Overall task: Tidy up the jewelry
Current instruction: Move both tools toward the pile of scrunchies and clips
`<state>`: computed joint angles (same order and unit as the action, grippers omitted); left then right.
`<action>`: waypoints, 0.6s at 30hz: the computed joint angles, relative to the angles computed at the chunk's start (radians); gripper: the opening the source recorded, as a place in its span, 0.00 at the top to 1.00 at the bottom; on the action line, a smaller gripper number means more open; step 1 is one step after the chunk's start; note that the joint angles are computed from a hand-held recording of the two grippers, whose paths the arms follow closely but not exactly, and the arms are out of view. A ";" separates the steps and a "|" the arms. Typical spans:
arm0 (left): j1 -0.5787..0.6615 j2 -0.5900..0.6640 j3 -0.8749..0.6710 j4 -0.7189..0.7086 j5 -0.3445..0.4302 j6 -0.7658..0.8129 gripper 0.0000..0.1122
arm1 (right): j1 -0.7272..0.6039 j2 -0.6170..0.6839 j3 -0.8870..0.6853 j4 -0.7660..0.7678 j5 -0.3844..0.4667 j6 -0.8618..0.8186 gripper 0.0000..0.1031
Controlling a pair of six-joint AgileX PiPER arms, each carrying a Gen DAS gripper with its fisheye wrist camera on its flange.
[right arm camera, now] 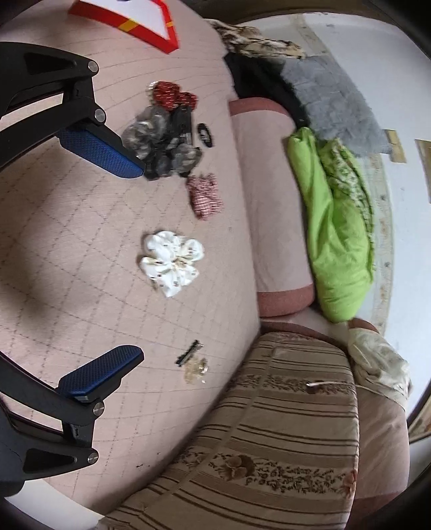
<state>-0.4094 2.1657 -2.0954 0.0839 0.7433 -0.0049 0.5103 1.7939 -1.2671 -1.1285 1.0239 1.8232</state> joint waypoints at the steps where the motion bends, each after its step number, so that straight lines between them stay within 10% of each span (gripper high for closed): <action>1: 0.004 -0.014 0.025 -0.006 -0.020 0.004 0.08 | -0.002 0.008 -0.015 0.024 0.003 -0.031 0.01; 18: 0.015 -0.061 0.099 -0.080 -0.049 0.057 0.08 | -0.002 0.026 -0.008 0.109 -0.008 -0.086 0.02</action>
<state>-0.3947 2.1048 -1.9967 0.0041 0.6946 0.0524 0.5088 1.8197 -1.2755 -1.0195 1.0156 1.7367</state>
